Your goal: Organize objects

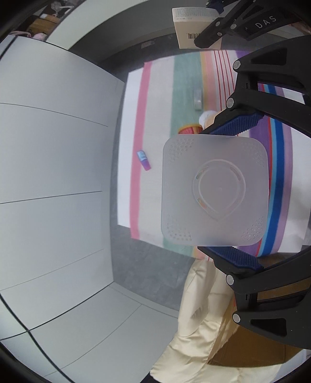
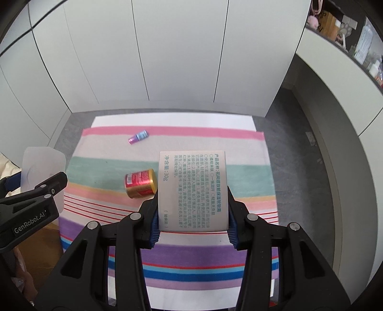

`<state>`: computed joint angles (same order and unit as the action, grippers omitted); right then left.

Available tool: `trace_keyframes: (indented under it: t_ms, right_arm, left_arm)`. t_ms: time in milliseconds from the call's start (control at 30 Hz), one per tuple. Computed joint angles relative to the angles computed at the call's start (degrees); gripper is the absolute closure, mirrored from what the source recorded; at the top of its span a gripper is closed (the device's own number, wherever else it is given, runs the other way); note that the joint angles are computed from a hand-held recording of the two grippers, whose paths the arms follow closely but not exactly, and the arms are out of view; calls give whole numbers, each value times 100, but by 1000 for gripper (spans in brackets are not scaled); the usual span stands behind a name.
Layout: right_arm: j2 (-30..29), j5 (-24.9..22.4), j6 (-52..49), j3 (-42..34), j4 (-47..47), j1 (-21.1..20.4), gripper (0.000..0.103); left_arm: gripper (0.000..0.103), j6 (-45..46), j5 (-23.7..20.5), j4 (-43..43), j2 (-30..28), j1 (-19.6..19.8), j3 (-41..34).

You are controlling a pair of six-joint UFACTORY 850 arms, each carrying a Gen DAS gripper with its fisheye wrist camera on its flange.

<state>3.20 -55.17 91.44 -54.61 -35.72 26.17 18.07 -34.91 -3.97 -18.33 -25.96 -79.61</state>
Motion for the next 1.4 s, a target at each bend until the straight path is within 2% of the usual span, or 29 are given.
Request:
trace_keyframes:
  t_ms: [433,800,1167,1400]
  right_arm:
    - [274,-1141,-165,-796,-230,531,57]
    - [426,-1782,-132,-1159,-487,949,57]
    - [626,-2109,76,-1032,-499,1232,57]
    - [693,-2393,315,-975,-434,1555,57]
  left_arm:
    - [21,443,-467,-377,768,53,-150]
    - [21,645,-599,-580,1230,66,-27]
    - [21,752,-574,-606,1640,91,343]
    - [21,1127,-565,-849,2032,307,749]
